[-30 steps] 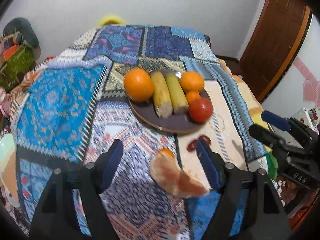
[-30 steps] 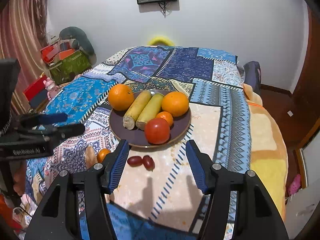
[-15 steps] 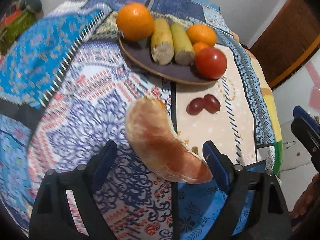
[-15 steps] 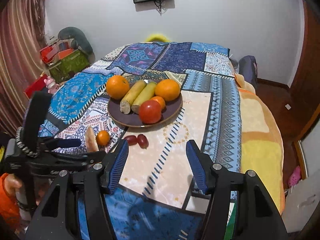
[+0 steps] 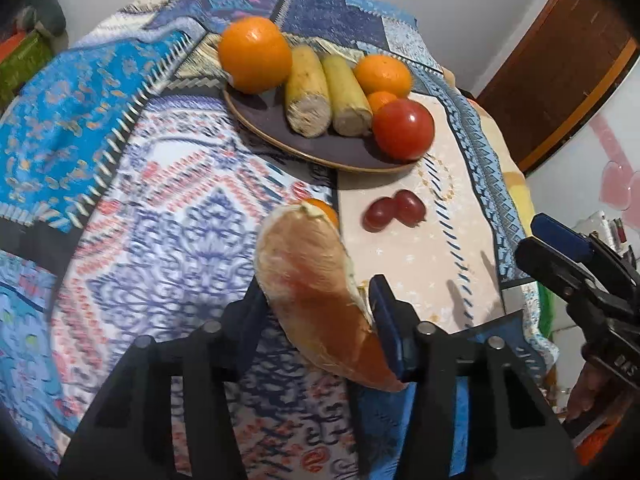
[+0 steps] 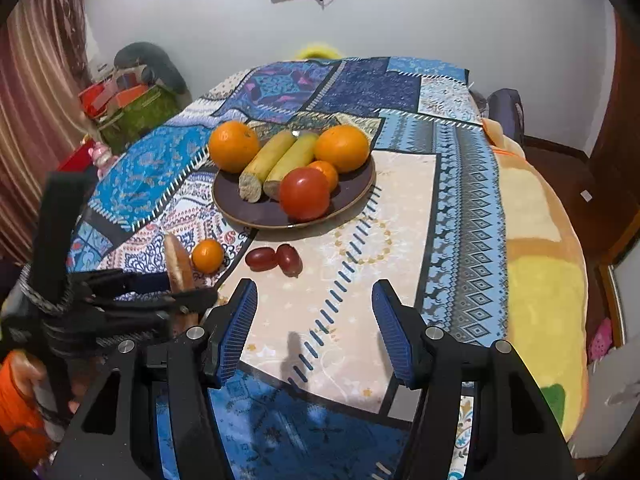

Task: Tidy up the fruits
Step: 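Grasp the peeled pomelo piece with the left tool while the right tool grasps a small tangerine, then carry the pomelo onto the plate with the left tool while the right tool places the tangerine there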

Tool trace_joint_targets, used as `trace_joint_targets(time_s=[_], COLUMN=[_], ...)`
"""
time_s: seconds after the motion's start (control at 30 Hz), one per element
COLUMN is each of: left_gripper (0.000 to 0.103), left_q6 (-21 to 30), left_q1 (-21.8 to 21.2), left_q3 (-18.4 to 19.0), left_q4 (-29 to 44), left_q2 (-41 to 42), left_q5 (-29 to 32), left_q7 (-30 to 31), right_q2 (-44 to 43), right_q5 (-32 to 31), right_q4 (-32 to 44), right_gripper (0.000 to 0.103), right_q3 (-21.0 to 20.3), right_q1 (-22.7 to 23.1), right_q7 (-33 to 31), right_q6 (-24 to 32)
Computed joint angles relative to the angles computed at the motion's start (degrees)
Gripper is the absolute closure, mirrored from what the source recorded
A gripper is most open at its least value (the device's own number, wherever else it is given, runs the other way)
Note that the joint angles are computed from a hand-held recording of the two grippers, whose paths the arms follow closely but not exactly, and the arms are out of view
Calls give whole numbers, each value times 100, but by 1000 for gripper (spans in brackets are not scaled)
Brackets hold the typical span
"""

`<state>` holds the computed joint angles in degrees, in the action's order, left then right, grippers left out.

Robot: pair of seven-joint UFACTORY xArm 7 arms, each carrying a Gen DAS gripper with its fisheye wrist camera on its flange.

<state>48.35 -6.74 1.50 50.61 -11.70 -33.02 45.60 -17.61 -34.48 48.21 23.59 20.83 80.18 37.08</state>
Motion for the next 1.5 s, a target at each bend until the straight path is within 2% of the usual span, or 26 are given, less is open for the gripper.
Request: trace_joint_targets(time_s=[0.07,0.27,0.4,0.67,0.87,1.0,1.1,1.27,1.5], left_gripper=[59,60,60,60,61,61,61,61,61], left_q6=[13,-89,-59,-205,-182,-169,-49,-81,-31], left_q1=[41,204,359,473,551,586,608,554,382], left_q3=[84,323,472,468,406,362,345,310,303], left_q4=[10,37,170,339,441,488,505,415,483], left_q2=[-71,-220,-204,-34,136,224,222,41,-130], left_q5=[-27,-184,-362,-566,-665,-705,-729,-764,-905], left_q7=[196,645,822,950,1007,998,994,1075,1059], right_q2=[89,562,1088,2027,2437,2551,2577,2472,1845], right_q5=[2,-169,-461,-612,-415,19,366,148,-377], right_q4=[49,434,917,1710,2020,2014,1947,1955,1583], right_gripper=[47,47,47,47,53,66,72,72,72], right_q3=[-16,-71,-168,-664,-1037,-1153,-1186,-1259,-1134], right_q1=[-1,66,266,839,1073,1087,1092,1230,1100], right_q7=[-27,-59,-150,-507,-847,-1215,-1460,-1282,-675], right_q6=[-39,-120,-32,-54,-202,-466,-724,-506,-288])
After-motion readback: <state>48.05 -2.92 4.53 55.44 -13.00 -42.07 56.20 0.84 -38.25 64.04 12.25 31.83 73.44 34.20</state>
